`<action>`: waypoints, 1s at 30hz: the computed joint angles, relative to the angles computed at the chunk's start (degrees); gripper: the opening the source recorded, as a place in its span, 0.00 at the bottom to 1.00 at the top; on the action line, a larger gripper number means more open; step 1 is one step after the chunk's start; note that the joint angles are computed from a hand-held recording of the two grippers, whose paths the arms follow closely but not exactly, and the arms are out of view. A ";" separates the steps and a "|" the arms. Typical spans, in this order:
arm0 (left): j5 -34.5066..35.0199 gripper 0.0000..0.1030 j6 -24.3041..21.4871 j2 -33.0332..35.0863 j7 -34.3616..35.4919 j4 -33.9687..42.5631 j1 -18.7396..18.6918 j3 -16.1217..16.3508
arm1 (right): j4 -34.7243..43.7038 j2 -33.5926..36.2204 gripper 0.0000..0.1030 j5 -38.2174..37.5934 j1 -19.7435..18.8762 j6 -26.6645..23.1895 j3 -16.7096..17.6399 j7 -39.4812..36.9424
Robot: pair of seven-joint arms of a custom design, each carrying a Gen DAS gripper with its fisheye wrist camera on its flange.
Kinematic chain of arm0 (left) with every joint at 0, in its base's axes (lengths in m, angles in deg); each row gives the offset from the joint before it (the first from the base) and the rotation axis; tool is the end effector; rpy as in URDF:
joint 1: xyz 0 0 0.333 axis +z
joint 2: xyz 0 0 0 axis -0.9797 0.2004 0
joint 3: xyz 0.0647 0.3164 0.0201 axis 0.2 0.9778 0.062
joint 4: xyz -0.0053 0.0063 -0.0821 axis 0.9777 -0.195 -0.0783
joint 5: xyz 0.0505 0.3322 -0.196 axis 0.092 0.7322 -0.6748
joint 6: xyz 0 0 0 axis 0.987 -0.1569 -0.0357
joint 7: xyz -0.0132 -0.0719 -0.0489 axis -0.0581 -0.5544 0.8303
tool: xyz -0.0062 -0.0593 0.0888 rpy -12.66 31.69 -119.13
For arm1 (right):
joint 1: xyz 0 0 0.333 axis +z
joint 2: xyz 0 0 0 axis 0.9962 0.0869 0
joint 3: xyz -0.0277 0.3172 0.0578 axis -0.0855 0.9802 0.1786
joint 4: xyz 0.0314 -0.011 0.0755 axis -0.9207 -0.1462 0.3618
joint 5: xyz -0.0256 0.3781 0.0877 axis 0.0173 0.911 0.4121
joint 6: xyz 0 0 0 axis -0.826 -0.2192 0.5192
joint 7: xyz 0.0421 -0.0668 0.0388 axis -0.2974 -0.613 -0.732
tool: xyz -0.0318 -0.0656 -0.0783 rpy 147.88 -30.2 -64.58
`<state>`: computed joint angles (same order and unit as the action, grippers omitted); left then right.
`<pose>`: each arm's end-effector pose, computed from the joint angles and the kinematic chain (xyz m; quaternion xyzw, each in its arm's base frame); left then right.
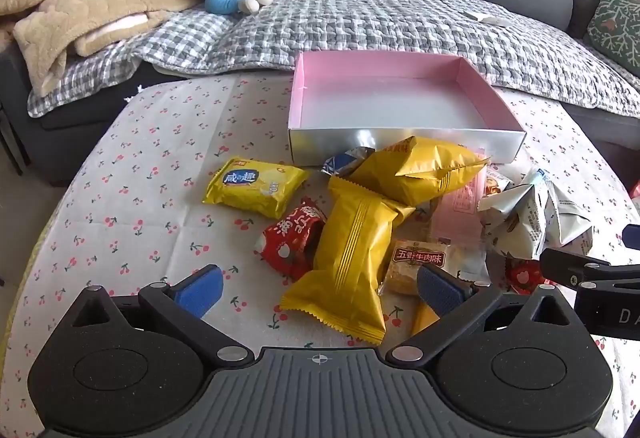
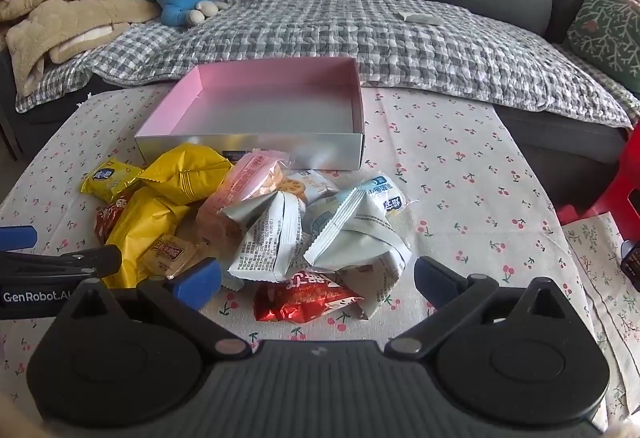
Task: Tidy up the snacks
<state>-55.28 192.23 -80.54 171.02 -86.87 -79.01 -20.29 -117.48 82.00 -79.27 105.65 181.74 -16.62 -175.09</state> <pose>0.5316 -0.0786 0.3607 -0.5196 0.7808 -0.2798 0.2052 0.4637 0.2492 0.3540 -0.5408 0.7631 -0.2755 0.2222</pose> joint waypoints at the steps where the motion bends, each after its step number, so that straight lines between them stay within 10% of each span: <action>1: -0.04 1.00 -0.11 -0.04 0.14 -0.03 0.05 -0.02 | -0.07 -0.04 1.00 0.07 -0.02 0.02 -0.01 -0.14; 30: -2.96 1.00 -0.34 -0.43 3.26 -0.12 -0.90 0.56 | 0.42 0.11 1.00 -0.56 0.36 -2.22 0.17 0.46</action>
